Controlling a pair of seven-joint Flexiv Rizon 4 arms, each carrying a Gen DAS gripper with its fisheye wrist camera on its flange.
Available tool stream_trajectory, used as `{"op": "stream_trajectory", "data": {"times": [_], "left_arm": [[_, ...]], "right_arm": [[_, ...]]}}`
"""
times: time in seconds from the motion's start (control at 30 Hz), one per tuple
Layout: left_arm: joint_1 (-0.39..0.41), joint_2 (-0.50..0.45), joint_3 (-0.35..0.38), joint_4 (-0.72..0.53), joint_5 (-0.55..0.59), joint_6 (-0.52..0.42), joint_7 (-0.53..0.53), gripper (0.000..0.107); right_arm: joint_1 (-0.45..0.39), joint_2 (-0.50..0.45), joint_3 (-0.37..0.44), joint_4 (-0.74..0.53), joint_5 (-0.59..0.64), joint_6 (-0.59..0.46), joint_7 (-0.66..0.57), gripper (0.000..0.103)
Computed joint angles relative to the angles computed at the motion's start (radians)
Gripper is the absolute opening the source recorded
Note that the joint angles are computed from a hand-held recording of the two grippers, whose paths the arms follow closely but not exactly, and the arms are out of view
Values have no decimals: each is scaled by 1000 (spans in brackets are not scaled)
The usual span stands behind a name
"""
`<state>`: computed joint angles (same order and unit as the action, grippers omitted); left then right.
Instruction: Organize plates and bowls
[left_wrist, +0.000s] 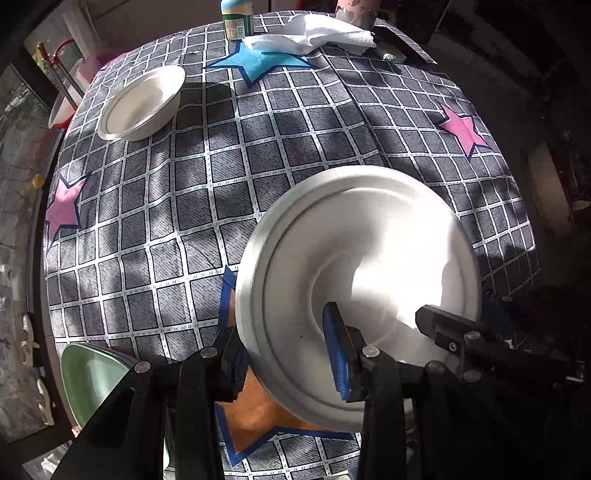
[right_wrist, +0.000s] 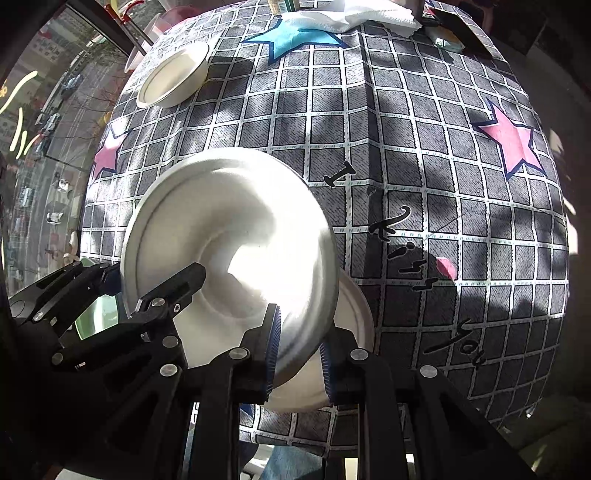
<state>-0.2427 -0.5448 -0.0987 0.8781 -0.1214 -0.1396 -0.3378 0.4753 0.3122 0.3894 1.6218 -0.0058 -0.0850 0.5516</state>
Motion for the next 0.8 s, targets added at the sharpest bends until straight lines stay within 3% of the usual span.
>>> {"op": "stream_trajectory", "data": {"times": [0.37, 0.47, 0.53, 0.57, 0.6, 0.7, 0.8], "left_arm": [[7, 68, 5, 120, 30, -3, 93, 41], [9, 65, 6, 117, 32, -2, 93, 53], [14, 62, 7, 115, 26, 4, 84, 70], [17, 54, 7, 102, 22, -5, 78, 73], [20, 45, 7, 88, 18, -11, 70, 75], [23, 9, 9, 31, 23, -40, 49, 79], [26, -9, 13, 3, 31, -38, 51, 79]], "right_arm": [[5, 44, 8, 25, 93, -48, 89, 23], [7, 46, 6, 25, 110, -62, 88, 23], [8, 48, 7, 23, 125, -71, 97, 23], [8, 49, 9, 21, 131, -78, 106, 23], [8, 51, 12, 19, 135, -85, 116, 27], [13, 48, 25, -3, 142, -141, 164, 63], [15, 55, 34, -8, 134, -165, 197, 65]]}}
